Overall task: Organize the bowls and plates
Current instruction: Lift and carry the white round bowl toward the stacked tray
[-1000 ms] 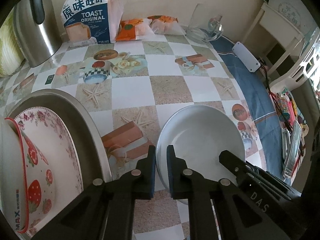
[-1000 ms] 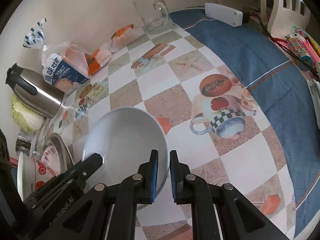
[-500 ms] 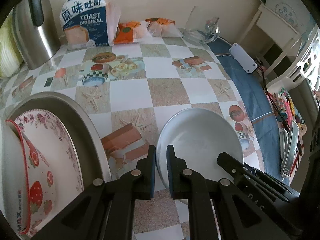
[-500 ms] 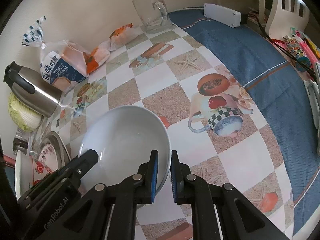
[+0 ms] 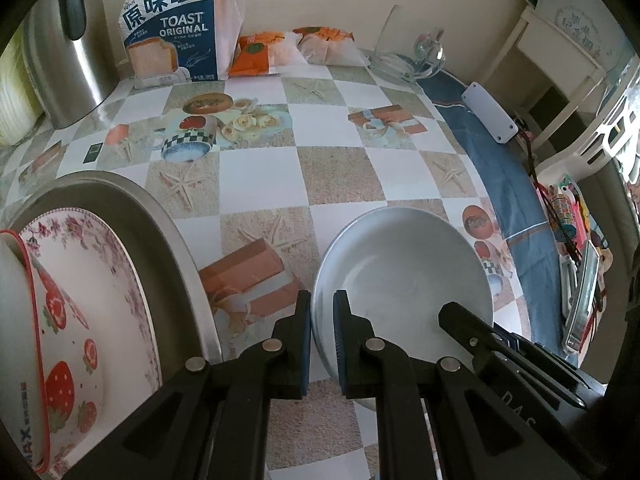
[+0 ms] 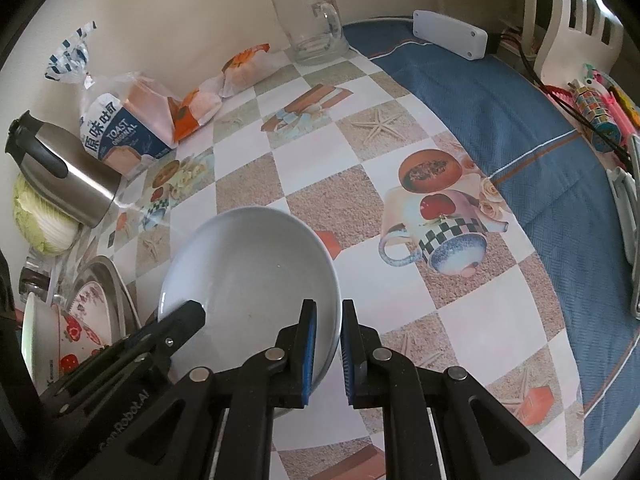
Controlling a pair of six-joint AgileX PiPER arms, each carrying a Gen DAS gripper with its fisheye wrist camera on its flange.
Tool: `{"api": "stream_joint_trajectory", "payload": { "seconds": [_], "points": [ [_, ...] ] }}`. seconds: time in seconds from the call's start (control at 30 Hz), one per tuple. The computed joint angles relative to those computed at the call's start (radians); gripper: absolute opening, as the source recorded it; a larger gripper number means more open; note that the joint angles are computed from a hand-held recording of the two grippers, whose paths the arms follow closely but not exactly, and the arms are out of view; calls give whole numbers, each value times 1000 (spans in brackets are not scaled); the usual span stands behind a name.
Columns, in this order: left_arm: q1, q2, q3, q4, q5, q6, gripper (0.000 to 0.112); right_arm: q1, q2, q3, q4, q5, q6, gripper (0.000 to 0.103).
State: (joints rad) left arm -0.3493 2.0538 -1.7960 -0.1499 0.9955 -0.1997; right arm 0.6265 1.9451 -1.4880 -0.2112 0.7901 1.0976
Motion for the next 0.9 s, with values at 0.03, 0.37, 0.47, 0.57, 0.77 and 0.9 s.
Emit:
{"api": "stream_joint_trajectory", "payload": {
  "seconds": [0.03, 0.37, 0.47, 0.57, 0.77, 0.9],
  "points": [
    [0, 0, -1, 3, 2, -2, 11, 0, 1, -2, 0, 2, -1, 13],
    [9, -74, 2, 36, -1, -3, 11, 15, -28, -18, -15, -8, 10, 13],
    [22, -114, 6, 36, 5, 5, 11, 28, -49, -38, -35, 3, 23, 13],
    [37, -153, 10, 41, 14, 9, 11, 52, -62, -72, -70, 29, 45, 13],
    [76, -240, 46, 51, 24, 16, 11, 119, -42, -209, -136, 125, 62, 13],
    [118, -301, 74, 34, 29, 40, 11, 163, -23, -297, -163, 177, 71, 13]
  ]
}}
